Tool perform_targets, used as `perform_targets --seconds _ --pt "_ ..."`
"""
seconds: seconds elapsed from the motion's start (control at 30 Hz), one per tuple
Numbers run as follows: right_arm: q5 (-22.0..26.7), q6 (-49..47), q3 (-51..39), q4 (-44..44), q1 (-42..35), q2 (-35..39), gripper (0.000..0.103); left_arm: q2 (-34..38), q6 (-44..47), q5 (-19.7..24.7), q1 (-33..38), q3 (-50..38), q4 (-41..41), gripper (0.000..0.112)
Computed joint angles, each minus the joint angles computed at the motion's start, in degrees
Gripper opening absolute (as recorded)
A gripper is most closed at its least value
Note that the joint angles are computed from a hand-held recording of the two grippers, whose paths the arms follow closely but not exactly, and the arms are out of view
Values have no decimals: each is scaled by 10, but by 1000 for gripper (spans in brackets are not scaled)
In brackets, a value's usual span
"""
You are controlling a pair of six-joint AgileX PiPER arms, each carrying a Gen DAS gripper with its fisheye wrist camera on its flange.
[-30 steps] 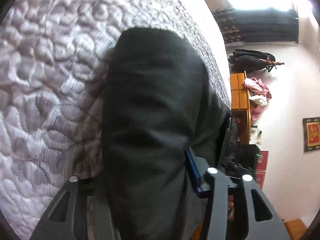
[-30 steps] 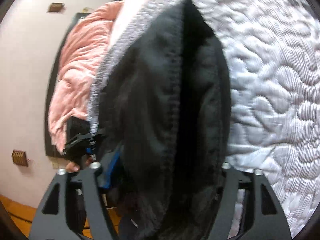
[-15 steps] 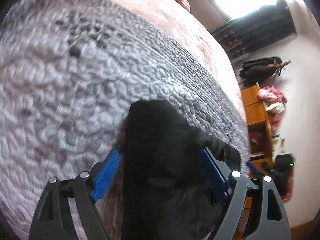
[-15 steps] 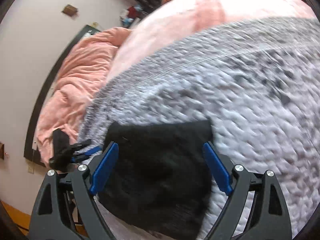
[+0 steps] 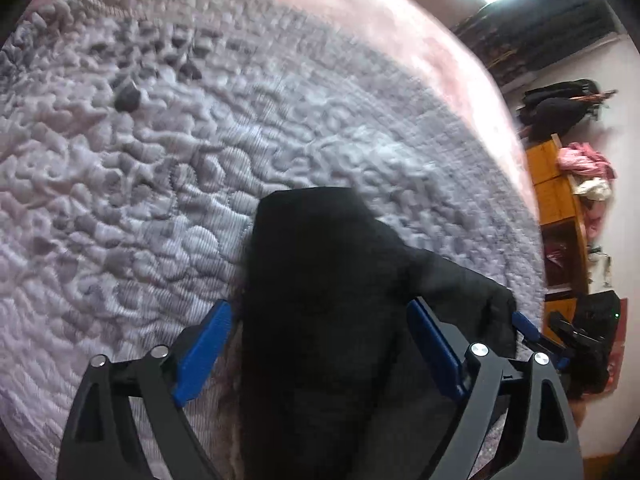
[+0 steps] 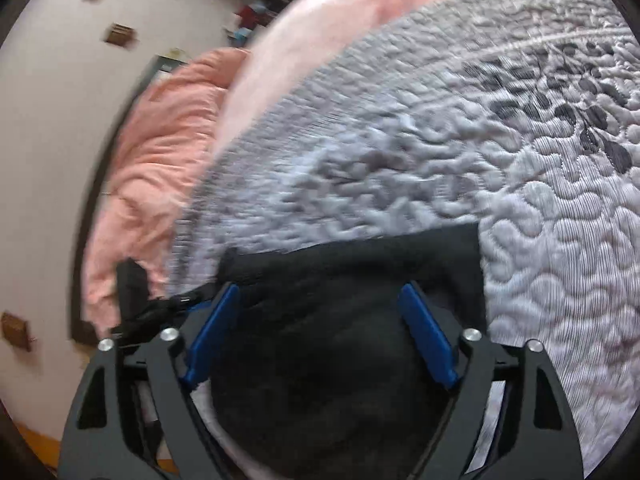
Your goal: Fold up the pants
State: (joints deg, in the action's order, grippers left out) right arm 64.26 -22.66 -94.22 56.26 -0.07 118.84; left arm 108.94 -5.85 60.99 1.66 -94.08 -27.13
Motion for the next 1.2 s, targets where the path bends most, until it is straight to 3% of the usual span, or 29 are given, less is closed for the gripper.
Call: perform_targets --seconds 0.1,0.23,0.33,0.47,0.67,0.77,0.83,0.97,1.03,1.13,1.2 --pt "5 -75 126 48 -34 -99 86 -106 41 -47 4 114 -21 90" --pt "6 -122 242 65 -57 -162 88 -217 32 -98 -23 258 9 90" --pt "-21 -127 284 56 -54 -164 86 -228 -9 -120 -59 310 62 90" --pt "-48 -113 296 45 -41 -161 83 -229 16 -137 -42 350 20 88" --pt "-25 -139 365 74 -41 -258 87 -356 38 -161 -42 421 5 89" --pt "-59 -132 393 54 -10 -252 87 -337 -3 -162 -71 431 55 91" --pt "-70 -118 397 48 3 -213 85 -317 9 -168 -66 437 35 94" --pt "-72 -121 418 74 3 -232 87 -357 7 -147 -51 441 21 93" --pt "-72 -107 434 64 1 -289 87 -409 -33 -126 -65 442 58 93" --pt "-70 -67 477 35 -5 -419 90 -518 -187 -89 -146 446 187 95" --pt "-75 -5 498 -11 1 -527 92 -580 -301 -38 -250 440 301 99"
